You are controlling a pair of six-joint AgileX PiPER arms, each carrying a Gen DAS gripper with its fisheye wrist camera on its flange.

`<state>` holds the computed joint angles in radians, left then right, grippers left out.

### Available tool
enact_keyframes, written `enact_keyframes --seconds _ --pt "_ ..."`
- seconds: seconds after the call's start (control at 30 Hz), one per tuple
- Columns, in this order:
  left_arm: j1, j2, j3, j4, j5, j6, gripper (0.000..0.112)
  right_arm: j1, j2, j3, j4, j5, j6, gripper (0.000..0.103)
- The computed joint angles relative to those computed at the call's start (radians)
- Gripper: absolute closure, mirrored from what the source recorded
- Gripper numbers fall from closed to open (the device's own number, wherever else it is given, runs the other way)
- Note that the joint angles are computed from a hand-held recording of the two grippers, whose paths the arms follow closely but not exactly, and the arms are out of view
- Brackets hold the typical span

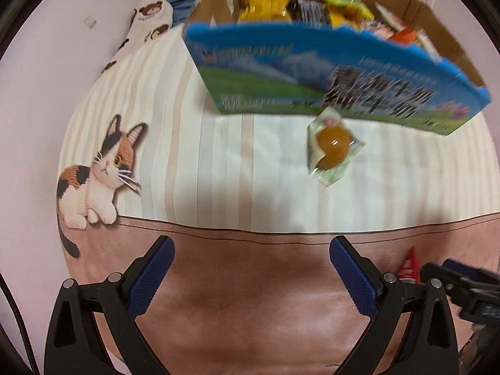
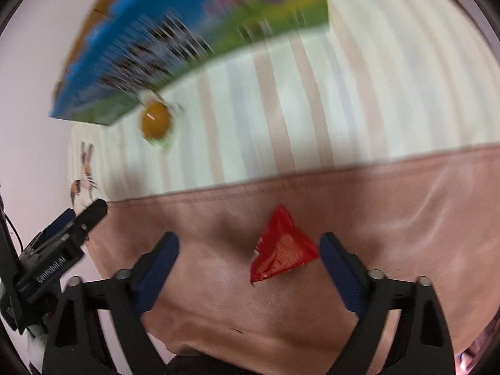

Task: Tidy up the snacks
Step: 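Withdraw both tools from the box toward the last snacks, then grasp the yellow egg-yolk snack with the left tool while the right tool grasps the red triangle candy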

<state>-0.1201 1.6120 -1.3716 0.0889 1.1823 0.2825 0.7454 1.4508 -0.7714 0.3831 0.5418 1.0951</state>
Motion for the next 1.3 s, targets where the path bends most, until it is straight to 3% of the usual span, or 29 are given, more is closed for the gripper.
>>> enact_keyframes --seconds 0.13,0.2,0.3,0.47,0.53,0.6,0.63,0.67,0.7,0.77,0.87,1.03,1.3 --pt "-0.008 0.044 -0.007 -0.006 -0.03 0.02 0.01 0.001 0.075 0.076 0.239 -0.123 -0.179 0.041" --pt "-0.016 0.068 -0.028 -0.018 -0.034 0.038 0.01 0.016 0.094 0.105 0.338 -0.175 -0.24 0.058" --pt "-0.041 0.106 -0.069 -0.029 -0.038 0.052 0.01 0.05 0.1 0.094 0.244 -0.187 -0.139 0.062" --pt "-0.087 0.214 -0.187 -0.074 -0.01 0.062 0.011 0.059 0.104 0.098 0.29 -0.195 -0.155 0.061" --pt "-0.11 0.258 -0.228 -0.084 0.0 0.064 0.011 0.045 0.084 0.118 0.322 -0.201 -0.177 0.052" --pt "-0.137 0.302 -0.26 -0.082 0.004 0.073 0.011 0.045 0.065 0.136 0.333 -0.213 -0.175 0.038" --pt "-0.149 0.32 -0.271 -0.083 0.004 0.078 0.011 0.047 0.056 0.141 0.31 -0.214 -0.144 0.036" --pt "-0.155 0.339 -0.281 -0.092 0.005 0.088 0.017 0.046 0.051 0.142 0.291 -0.208 -0.124 0.036" --pt "-0.163 0.356 -0.289 -0.091 0.005 0.09 0.033 0.049 0.046 0.142 0.27 -0.205 -0.099 0.036" --pt "-0.165 0.379 -0.297 -0.102 0.014 0.097 0.054 0.055 0.008 0.171 0.239 -0.212 -0.047 0.035" --pt "-0.164 0.365 -0.273 -0.127 0.006 0.113 0.066 0.061 -0.063 0.221 0.185 -0.222 0.045 0.035" --pt "-0.134 0.318 -0.183 -0.163 0.009 0.13 0.066 0.067 -0.153 0.291 0.274 -0.26 0.023 0.035" --pt "-0.031 0.174 0.081 -0.188 -0.004 0.193 0.066 0.042 -0.126 0.315 0.675 -0.255 -0.365 0.035"
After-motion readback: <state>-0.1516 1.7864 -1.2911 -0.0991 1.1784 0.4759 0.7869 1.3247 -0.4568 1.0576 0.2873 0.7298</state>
